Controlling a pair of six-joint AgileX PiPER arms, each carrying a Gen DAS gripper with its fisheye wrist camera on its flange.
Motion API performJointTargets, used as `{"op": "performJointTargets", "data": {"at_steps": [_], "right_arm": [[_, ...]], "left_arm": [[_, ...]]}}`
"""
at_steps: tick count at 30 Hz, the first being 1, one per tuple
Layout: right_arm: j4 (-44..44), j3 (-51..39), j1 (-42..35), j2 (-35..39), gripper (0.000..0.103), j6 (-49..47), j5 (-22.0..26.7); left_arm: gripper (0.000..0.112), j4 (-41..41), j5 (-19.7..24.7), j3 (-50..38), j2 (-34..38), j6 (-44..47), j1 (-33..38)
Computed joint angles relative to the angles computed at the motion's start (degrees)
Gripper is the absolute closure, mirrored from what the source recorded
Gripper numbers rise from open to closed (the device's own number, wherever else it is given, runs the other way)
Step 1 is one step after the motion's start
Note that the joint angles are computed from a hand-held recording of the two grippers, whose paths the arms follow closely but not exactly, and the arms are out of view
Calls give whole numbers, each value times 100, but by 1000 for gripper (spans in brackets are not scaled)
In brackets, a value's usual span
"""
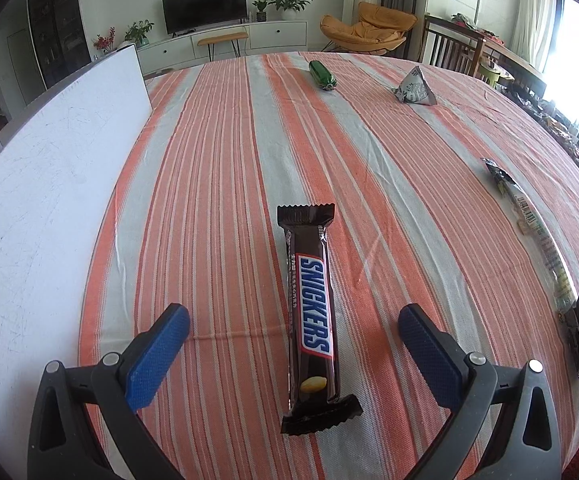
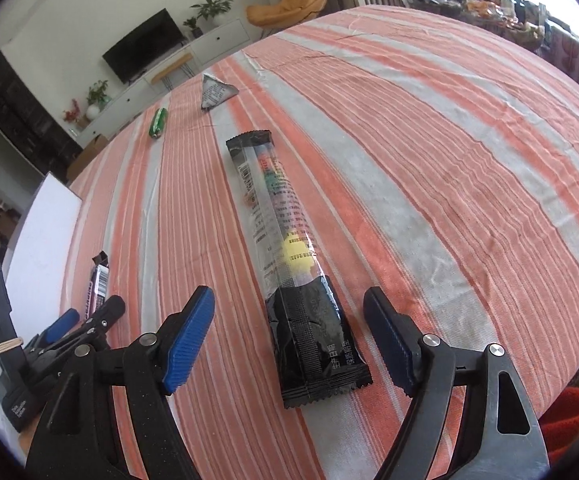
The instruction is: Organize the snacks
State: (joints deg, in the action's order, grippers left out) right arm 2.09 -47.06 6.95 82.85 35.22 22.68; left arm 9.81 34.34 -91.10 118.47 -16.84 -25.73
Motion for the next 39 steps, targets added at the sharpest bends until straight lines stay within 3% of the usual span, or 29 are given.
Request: {"op": "performJointTargets", "data": {"at_steps": [2,5,7,8,9,10,11,12,15,19,24,27,31,34,35,36,37,38,39], "right_arm": [[707,-397,-301,144,23,-858,488],[293,-1622,-314,805,23,-1454,1593],[245,-2378,-297,1398,24,-1944,2097],[254,-2605,-309,1631,26,-2047,2198],[317,-2798,-346,1860,27,-2132,2299],[326,-2869,-373,2018,28,-2108,2316],[105,-2758,-327,1947,41,-1929,2104],[52,-2682,-311,1908,88,-1901,2052],[623,-2117,-483,1458,91,-2140,1795],[1972,-1413,-797,595,91,-2867,1666],[2813,-1891,-265,-93,95,-3128,2036],[3121,-2786,538,47,95,-3105,2185],[3540,-4272,1570,884,95,-3096,2294],[3018,-5215,1975,1427,93,-2796,2437],[2783,-5334,1988,1507,83,-2669,2550],[2476,-5362,1970,1546,57,-2512,2704],[1940,-5179,1970,1475,44,-2239,2774],[1367,-4885,1970,1371,33,-1999,2792],[794,-4522,1938,1287,33,-1864,2905]], "left_arm": [[12,-208,295,-110,-14,321,7],[28,-299,418,-82,-112,367,-8],[51,-332,405,-104,-141,354,17],[79,-392,413,-120,-158,416,52],[95,-682,455,-128,-186,649,153],[95,-1052,555,-141,-218,837,280],[95,-1532,613,-76,-298,1080,451],[96,-1896,615,87,-448,1254,576],[96,-2840,439,854,-1176,1975,806],[96,-4170,620,1616,-2193,3167,1101],[95,-5145,1488,1968,-3421,3901,1924],[95,-5353,1971,1904,-3982,4099,2749],[95,-5144,2264,1630,-4259,4142,3926],[95,-4994,2314,1530,-4248,4236,4650],[95,-5050,2373,1539,-4241,4318,4886],[95,-5136,2405,1618,-4269,4459,5122],[95,-5169,2412,1645,-4281,4533,5273],[95,-5210,2362,1737,-4311,4632,5401],[95,-5256,2366,1784,-4327,4737,5537]]}}
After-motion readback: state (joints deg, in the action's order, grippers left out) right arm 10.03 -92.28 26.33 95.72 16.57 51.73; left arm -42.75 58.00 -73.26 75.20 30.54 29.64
